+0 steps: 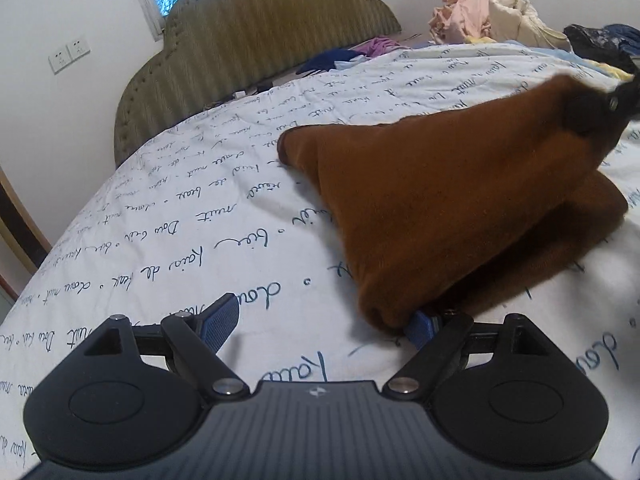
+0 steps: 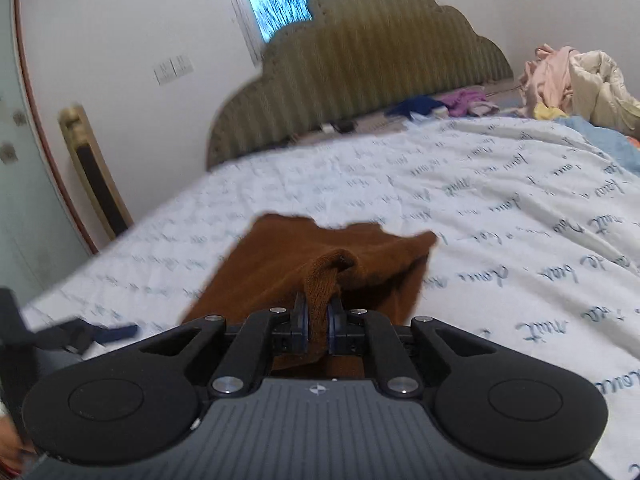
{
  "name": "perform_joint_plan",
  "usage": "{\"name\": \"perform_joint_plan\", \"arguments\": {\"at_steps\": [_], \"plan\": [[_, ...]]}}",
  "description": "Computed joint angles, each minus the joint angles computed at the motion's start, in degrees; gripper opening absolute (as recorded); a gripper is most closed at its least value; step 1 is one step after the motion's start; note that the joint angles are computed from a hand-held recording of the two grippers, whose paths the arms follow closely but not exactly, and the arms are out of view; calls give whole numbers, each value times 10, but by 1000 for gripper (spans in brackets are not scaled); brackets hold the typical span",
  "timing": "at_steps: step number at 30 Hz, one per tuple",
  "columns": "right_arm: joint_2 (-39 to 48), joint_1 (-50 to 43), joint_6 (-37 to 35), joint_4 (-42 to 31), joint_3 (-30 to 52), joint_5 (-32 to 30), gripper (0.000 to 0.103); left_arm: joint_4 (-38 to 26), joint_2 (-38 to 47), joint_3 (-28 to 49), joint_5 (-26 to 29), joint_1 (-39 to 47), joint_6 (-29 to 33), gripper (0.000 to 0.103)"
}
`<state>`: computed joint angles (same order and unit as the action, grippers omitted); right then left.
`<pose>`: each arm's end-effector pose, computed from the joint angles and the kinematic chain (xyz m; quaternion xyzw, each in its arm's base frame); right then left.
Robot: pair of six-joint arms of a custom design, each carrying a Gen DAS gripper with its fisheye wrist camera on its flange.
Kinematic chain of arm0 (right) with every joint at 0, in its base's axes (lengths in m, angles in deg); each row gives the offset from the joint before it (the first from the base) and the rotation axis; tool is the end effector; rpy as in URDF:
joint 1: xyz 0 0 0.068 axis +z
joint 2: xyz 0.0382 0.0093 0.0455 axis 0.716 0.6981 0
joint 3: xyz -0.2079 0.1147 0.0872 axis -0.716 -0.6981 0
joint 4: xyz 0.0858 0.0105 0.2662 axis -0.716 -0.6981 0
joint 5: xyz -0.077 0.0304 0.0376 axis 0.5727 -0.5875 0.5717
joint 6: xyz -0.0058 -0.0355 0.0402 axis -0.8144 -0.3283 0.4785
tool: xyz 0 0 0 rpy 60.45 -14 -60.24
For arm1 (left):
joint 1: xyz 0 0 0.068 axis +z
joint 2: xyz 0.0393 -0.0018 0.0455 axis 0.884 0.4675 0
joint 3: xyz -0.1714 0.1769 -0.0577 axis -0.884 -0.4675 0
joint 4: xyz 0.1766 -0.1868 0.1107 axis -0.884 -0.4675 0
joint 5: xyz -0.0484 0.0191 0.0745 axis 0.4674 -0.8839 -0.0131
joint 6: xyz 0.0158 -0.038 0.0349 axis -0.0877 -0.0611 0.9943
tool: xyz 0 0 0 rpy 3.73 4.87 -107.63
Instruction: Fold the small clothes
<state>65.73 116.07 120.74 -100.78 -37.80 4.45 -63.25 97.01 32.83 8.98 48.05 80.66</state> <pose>0.1194 0.2436 0.1524 0.2374 0.8357 0.0220 0.4947 0.2735 -0.0781 0.1135 0.4227 0.7872 -0.0372 0.4475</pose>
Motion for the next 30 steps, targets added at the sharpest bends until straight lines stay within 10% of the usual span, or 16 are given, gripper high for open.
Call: {"name": "perform_joint_plan", "arguments": {"at_steps": [6,12,17,20,27,30], "plan": [[18,-10,38,37,-41,-82,15,-87,-62,-9,81,39,69,85],[-78,-8,-23,124,-106,-50,57,-176,-122,29,186,74,53,85],[-161,-131,-130,281,-200,-103,54,-89,-65,62,121,-14,-54,85],[-159,-194,-208,342,-217,-158,23,-90,5,99,45,-66,-76,85],[-27,-198,-252,175,-74,-116,15,-86,43,76,33,-79,-62,85],[10,-158,-129,39,-18,-58,47,-115,24,79,53,-64,-64,85]]}}
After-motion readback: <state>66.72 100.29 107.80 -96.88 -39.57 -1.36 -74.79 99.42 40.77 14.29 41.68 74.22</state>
